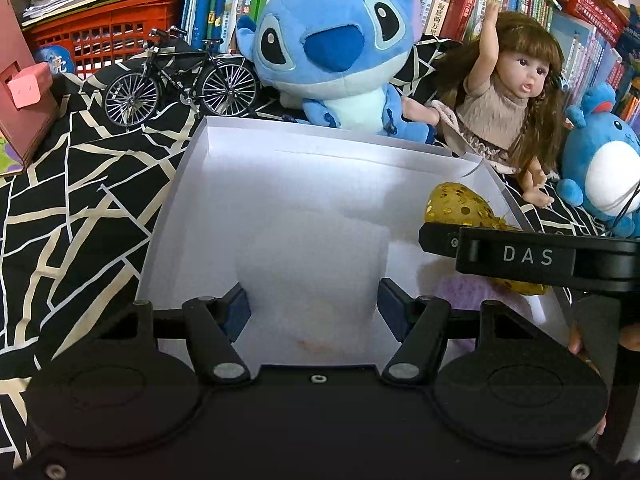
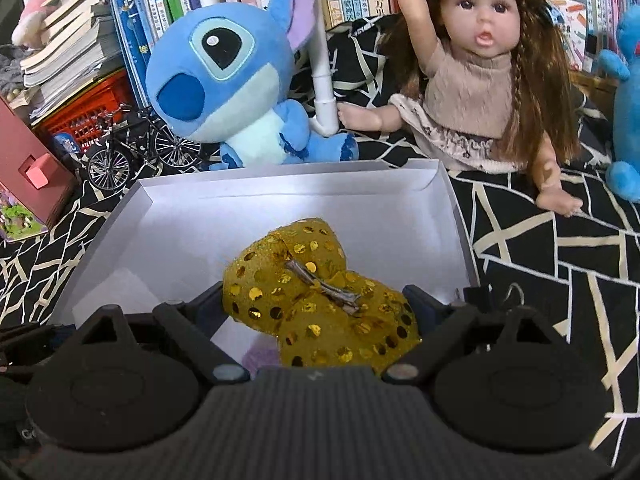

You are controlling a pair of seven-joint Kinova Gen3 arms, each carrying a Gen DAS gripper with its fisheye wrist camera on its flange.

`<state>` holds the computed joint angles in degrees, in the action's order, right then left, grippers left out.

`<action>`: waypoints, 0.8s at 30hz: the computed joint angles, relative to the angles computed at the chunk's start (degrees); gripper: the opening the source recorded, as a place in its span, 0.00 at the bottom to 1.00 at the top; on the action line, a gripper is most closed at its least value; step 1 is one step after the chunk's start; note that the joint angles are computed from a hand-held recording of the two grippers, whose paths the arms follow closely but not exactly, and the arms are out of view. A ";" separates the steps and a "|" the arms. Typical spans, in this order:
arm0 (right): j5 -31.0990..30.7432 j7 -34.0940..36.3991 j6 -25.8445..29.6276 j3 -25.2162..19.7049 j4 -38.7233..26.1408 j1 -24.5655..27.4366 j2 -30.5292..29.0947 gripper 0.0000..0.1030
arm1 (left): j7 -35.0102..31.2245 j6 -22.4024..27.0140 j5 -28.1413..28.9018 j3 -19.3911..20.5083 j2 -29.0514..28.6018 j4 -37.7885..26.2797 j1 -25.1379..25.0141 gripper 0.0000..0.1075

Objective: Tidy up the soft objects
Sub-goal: 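Lift and carry the gold bow and white foam block over the white box, then lower the gold bow into the box with the right tool while the left tool lowers the foam block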

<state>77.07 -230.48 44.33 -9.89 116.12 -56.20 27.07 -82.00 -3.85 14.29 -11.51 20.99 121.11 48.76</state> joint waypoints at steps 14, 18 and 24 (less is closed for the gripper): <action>2.91 -4.78 -1.21 -0.50 1.74 0.55 -0.35 0.97 | 0.48 0.70 -0.89 0.57 0.11 -0.28 -0.49 0.59; 6.21 -8.59 -1.40 -1.45 3.33 1.05 -1.04 1.00 | 0.61 0.84 -1.29 -0.11 -0.23 -0.07 0.30 0.64; 8.57 -11.82 -0.59 -3.44 4.78 2.11 -1.77 1.00 | 0.03 0.38 -1.00 -1.86 -1.17 0.74 2.30 0.69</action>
